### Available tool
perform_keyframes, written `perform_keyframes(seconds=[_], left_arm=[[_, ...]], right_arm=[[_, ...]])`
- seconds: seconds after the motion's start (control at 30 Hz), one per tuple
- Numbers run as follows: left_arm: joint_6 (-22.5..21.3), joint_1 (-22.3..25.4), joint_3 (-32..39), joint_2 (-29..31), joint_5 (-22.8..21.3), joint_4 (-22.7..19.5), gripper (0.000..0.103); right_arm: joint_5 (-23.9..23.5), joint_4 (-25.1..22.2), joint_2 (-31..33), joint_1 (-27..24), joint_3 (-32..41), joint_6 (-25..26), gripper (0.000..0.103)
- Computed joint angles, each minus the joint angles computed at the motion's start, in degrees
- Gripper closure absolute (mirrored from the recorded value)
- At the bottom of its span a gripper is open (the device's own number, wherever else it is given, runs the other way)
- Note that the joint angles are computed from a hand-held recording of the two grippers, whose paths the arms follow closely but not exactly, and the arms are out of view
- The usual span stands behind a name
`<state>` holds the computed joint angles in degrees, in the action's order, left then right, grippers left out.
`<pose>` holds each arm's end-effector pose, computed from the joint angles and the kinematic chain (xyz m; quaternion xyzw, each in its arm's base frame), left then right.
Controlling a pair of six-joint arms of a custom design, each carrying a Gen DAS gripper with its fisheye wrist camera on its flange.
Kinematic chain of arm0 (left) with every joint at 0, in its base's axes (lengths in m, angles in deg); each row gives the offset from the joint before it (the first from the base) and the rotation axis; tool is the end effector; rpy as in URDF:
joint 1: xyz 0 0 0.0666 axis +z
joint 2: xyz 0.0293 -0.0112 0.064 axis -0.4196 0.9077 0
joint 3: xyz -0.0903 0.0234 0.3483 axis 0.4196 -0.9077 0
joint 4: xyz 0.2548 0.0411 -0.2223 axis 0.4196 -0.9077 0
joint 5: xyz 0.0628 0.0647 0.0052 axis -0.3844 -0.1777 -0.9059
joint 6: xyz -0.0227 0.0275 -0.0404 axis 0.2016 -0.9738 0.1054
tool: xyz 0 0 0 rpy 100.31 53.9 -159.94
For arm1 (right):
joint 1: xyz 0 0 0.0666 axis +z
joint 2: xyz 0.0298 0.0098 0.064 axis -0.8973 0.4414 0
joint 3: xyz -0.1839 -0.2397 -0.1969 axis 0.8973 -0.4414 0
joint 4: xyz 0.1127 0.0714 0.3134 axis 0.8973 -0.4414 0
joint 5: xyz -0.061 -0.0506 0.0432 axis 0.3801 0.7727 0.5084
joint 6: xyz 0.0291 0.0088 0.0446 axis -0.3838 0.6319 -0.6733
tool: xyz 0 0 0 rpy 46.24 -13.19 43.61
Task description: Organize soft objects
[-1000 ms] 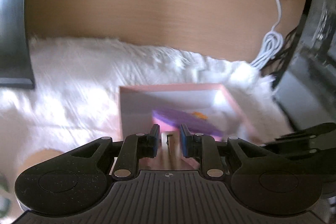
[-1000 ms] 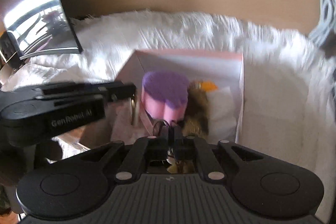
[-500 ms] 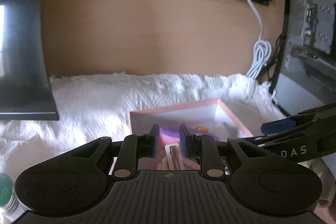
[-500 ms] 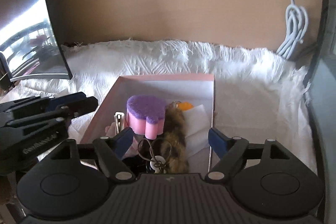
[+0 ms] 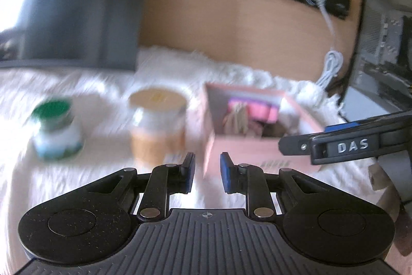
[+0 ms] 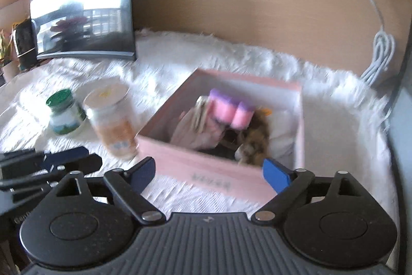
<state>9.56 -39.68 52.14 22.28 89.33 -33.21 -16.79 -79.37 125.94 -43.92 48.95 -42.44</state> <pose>0.4895 -0.1394 0.3595 0.1838 0.8350 -0.1603 0.4932 0.4317 0.1416 0.3829 0.0638 0.8761 -0.0180 0.4775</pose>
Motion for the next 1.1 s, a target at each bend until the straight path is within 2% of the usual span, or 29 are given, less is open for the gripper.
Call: perform_keyframes(seconds=[0.1, 0.3, 0.37, 0.6, 0.73, 0.83, 1.1], left_arm=[[0.8, -0.7, -3.6, -0.7, -4.6, 0.8, 0.079], [2.3, -1.4, -4.9, 0.4, -6.4, -1.9, 0.079], [2.4, -1.8, -6.1, 0.1, -7.7, -0.2, 0.079], [3.3, -4.0, -6.8, -0.1, -12.9, 0.7, 0.079], [4.5, -4.2, -7.0, -0.3, -13.5, 0.7, 0.079], [4.1, -4.7, -7.2, -0.6, -14.6, 0.8, 0.079], [4.3, -4.4, -7.5, -0.7, -13.9, 1.0, 0.079]], right_arm=[[-0.1, 1.1, 1.3, 0.9, -2.2, 0.2, 0.008], [-0.6, 1.0, 4.5, 1.1, -4.3, 0.5, 0.006], [0.1, 3.5, 4.3, 1.1, -6.0, -0.4, 0.000], [1.2, 5.0, 3.8, 1.6, -7.3, -0.8, 0.000], [2.5, 10.4, 2.6, 2.0, -10.8, 0.0, 0.000], [3.5, 11.5, 2.3, 2.5, -11.8, -0.1, 0.000], [3.4, 12.2, 2.0, 2.5, -12.4, 0.0, 0.000]])
